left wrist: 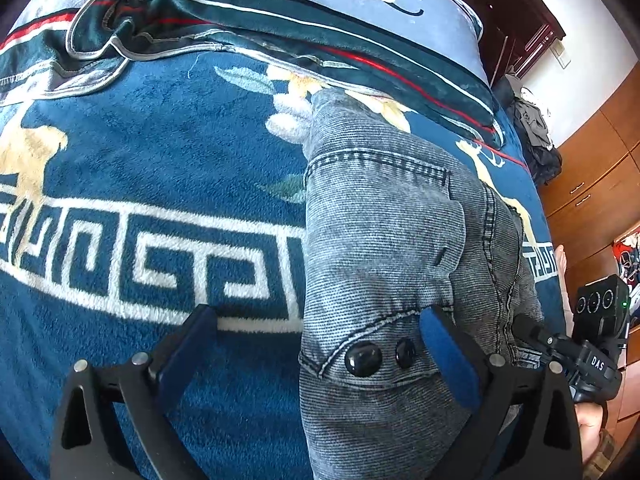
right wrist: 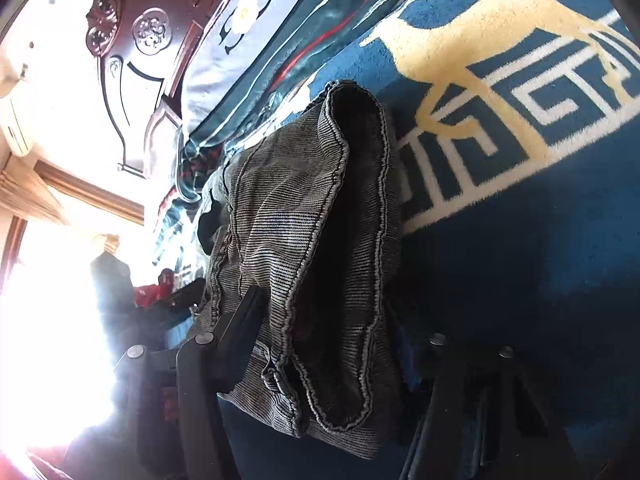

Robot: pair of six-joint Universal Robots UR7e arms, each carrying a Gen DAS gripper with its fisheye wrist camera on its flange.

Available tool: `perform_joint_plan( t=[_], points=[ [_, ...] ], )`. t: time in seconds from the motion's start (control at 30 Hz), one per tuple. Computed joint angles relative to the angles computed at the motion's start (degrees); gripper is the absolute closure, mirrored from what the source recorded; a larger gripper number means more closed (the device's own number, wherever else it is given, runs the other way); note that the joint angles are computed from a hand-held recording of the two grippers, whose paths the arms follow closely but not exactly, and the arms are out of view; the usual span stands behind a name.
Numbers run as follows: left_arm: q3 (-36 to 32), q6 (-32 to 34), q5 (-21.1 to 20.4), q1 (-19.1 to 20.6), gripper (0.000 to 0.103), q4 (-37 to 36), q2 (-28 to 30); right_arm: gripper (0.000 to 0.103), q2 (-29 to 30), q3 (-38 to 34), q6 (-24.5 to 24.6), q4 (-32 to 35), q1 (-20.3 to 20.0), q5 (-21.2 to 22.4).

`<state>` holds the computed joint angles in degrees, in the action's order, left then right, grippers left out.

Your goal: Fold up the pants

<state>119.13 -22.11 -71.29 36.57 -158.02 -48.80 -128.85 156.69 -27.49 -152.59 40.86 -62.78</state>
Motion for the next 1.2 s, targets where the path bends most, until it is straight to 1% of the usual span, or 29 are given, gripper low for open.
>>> perform_joint_plan(
  t=[0.17,0.2,0.27,0.3,0.33,0.37,0.4,0.43,0.5,0.53,0.6,0.63,0.73,0.8,0.9,0.97,1.07,1.17,1.2],
  points=[
    [-0.2,1.0,0.8,-0.4,0.001,-0.1,0.6,0.056,3.0,0.7,1.9,-7.0,4.2,-5.7],
    [-0.2,1.1,0.9,-0.5,0.003,0.0,0.6,0.057,3.6,0.8,2.3,-8.5,5.1,-6.9],
    [-0.3,1.8,-0.3,-0.4,0.018,-0.1,0.6,0.064,5.1,1.2,3.7,-12.3,8.1,-10.7],
    [-0.4,2.3,-1.9,-0.3,0.038,-0.1,0.6,0.066,5.9,1.3,4.3,-13.9,9.3,-12.0],
    [-0.6,2.8,-3.8,-0.1,0.051,0.1,0.5,0.069,6.4,1.5,4.7,-15.1,10.5,-13.3],
    [-0.7,2.8,-3.4,-0.7,0.052,0.6,0.4,0.072,7.1,1.7,5.3,-16.9,12.2,-14.7],
    [-0.8,3.1,-3.5,-0.9,0.058,1.0,0.3,0.073,8.0,1.8,5.8,-18.5,13.7,-16.1],
    [-0.9,3.2,-3.8,-0.9,0.063,1.2,0.1,0.074,8.6,1.8,6.2,-19.6,15.2,-17.5],
    [-0.8,2.9,-4.2,-0.9,0.068,1.2,-0.4,0.076,9.7,1.6,7.4,-21.5,18.3,-19.9],
    [-0.6,2.8,-4.5,-0.8,0.071,1.0,-0.8,0.077,9.2,1.5,7.6,-21.3,19.4,-20.3],
    [-0.3,2.9,-4.6,-1.1,0.073,0.4,-1.8,0.078,8.2,1.4,7.5,-21.0,21.0,-21.0],
    [-0.1,2.9,-4.5,-1.3,0.073,0.1,-2.3,0.078,8.3,1.0,7.8,-21.5,23.3,-22.5],
    [0.3,3.2,-3.1,-1.8,0.073,-1.0,-4.3,0.078,11.2,-0.2,10.0,-24.0,29.1,-25.8],
    [0.0,3.2,-2.7,-1.5,0.073,-1.3,-5.6,0.078,14.9,-1.6,11.8,-26.9,32.7,-27.6],
    [-1.2,5.2,-0.5,-1.1,0.073,-1.0,-6.9,0.078,20.0,-3.9,13.1,-30.2,36.6,-28.5],
    [-2.3,6.2,0.8,-0.5,0.073,-0.5,-7.2,0.078,23.7,-5.8,13.4,-32.3,39.3,-29.9],
    [-4.1,6.9,2.2,0.9,0.073,0.3,-6.8,0.078,28.8,-8.9,13.1,-33.8,41.9,-31.5],
    [-5.0,8.4,4.3,2.1,0.072,-0.3,-5.1,0.077,33.3,-11.3,11.5,-35.5,42.2,-32.2],
    [-5.1,8.7,5.1,2.6,0.070,-0.8,-4.3,0.076,34.8,-12.0,10.8,-36.1,42.0,-32.4]
  ],
)
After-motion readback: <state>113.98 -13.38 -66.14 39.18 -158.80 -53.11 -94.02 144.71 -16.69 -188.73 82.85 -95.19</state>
